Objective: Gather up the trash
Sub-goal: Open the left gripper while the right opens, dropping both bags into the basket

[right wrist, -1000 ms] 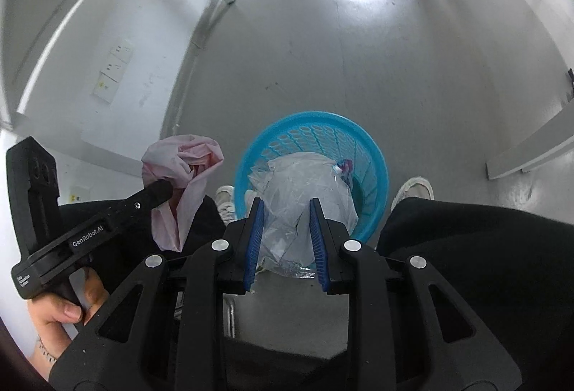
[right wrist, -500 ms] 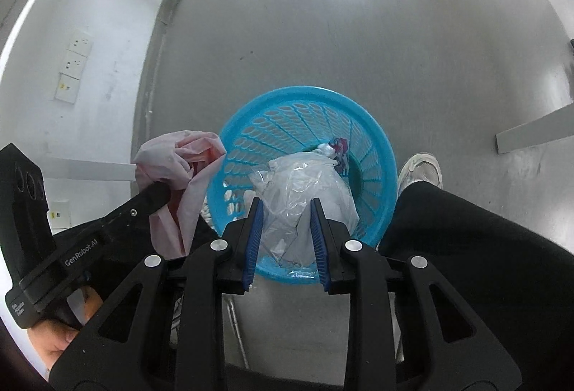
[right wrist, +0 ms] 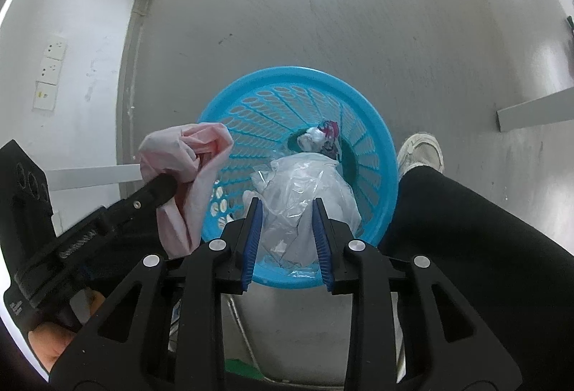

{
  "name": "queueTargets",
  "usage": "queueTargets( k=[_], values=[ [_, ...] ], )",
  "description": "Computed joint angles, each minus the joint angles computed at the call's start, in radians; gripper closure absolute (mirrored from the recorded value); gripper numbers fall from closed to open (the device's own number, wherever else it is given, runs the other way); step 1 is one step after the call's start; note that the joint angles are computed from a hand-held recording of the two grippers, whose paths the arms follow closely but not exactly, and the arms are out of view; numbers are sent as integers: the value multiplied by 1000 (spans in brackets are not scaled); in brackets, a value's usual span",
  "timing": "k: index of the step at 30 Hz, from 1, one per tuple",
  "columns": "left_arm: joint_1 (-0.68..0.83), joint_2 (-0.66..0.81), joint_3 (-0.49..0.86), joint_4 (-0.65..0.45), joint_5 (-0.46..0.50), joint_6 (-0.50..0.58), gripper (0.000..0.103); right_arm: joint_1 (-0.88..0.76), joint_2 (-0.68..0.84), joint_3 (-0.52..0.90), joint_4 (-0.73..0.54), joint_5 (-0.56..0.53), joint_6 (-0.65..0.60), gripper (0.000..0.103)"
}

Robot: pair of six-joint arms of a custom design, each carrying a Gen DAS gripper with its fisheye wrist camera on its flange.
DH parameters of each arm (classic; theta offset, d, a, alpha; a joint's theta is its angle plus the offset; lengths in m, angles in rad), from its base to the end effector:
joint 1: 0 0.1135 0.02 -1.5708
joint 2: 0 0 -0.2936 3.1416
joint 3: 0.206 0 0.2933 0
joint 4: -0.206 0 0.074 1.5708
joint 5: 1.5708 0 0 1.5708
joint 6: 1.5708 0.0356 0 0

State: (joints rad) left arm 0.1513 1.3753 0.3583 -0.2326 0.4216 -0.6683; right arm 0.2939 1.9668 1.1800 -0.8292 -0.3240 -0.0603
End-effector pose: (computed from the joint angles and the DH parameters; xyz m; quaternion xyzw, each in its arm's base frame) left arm 0.1985 0.0155 0.0878 -0.3539 0.8987 -0.2397 0.0984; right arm 0.3543 0.1191 0.1158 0.1702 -0.9719 -0.1575 0.0409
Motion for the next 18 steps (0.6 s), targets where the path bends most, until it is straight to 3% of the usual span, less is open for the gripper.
queueTargets(
  k=[1, 4, 11, 18],
  values=[
    [1, 1, -5, 11, -3, -16, 64, 1, 3, 1, -1, 5, -1, 67],
    [-3, 1, -7, 22, -9, -31, 63, -5, 0, -2, 5, 9, 0, 55],
    [-17, -55, -10, -17, -30, -16, 63, -8, -20, -25, 16, 15, -16, 54],
    [-41, -229, -9, -173, -87, 8, 57, -26, -131, -80, 28, -13, -53, 49]
  ],
)
